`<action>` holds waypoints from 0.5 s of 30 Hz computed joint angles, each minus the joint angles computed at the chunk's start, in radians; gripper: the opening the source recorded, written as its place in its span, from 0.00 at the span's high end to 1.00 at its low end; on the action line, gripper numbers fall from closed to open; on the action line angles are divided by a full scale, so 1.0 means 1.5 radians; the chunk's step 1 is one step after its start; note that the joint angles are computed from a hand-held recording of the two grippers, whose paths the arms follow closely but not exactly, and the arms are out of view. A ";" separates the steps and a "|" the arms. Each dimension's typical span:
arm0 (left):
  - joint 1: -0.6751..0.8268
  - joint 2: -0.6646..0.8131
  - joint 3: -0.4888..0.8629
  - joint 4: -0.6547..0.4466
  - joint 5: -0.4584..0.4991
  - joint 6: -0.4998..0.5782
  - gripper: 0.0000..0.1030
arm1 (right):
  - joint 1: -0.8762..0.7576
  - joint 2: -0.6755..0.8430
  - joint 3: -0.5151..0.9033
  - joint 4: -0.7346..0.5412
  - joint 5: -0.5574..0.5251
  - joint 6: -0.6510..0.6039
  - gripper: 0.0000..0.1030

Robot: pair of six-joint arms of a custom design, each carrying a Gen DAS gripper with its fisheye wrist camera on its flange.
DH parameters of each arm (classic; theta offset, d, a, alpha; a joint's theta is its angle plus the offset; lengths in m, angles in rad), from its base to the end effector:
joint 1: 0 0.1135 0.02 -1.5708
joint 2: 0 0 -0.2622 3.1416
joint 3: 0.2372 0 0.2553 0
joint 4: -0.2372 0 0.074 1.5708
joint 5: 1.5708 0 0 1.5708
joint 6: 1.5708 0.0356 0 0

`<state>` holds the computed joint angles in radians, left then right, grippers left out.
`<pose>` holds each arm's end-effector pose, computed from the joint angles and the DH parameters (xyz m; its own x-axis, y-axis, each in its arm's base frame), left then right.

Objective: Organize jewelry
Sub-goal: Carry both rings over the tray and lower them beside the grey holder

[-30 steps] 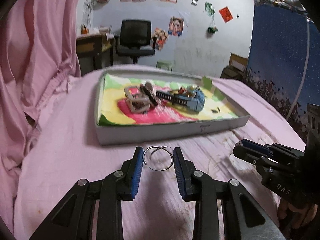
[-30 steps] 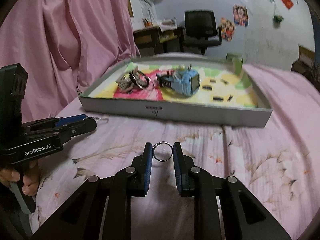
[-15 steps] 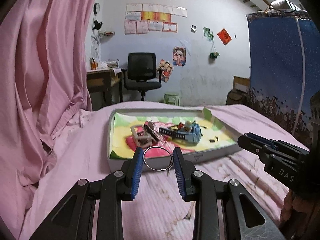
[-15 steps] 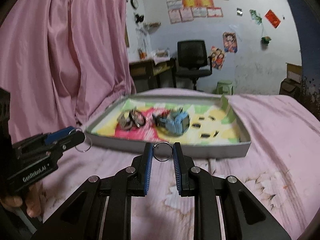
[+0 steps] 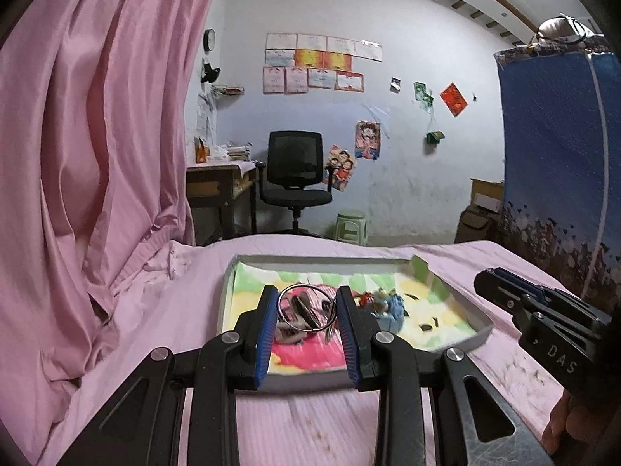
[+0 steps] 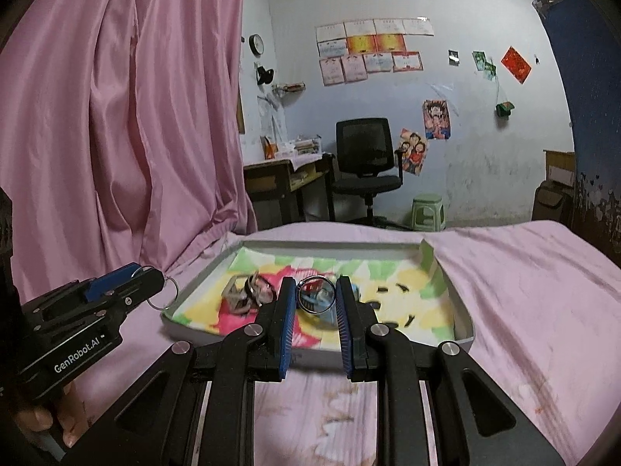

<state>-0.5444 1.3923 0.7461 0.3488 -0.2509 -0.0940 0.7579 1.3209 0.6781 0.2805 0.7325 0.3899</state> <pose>0.2710 -0.1537 0.2382 -0.2776 0.0618 -0.9587 0.2738 0.9616 -0.0173 0.2224 0.1777 0.2312 -0.2597 0.1433 -0.9550 0.0452 0.9896 0.1362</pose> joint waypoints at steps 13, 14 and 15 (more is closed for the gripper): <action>0.014 0.137 0.110 0.056 -0.050 0.018 0.72 | -0.082 0.091 0.070 0.080 -0.055 -0.070 0.82; 0.018 0.149 0.121 0.059 -0.048 0.019 0.72 | -0.089 0.101 0.077 0.085 -0.061 -0.074 0.82; 0.024 0.161 0.133 0.060 -0.039 0.020 0.72 | -0.093 0.110 0.084 0.088 -0.065 -0.076 0.82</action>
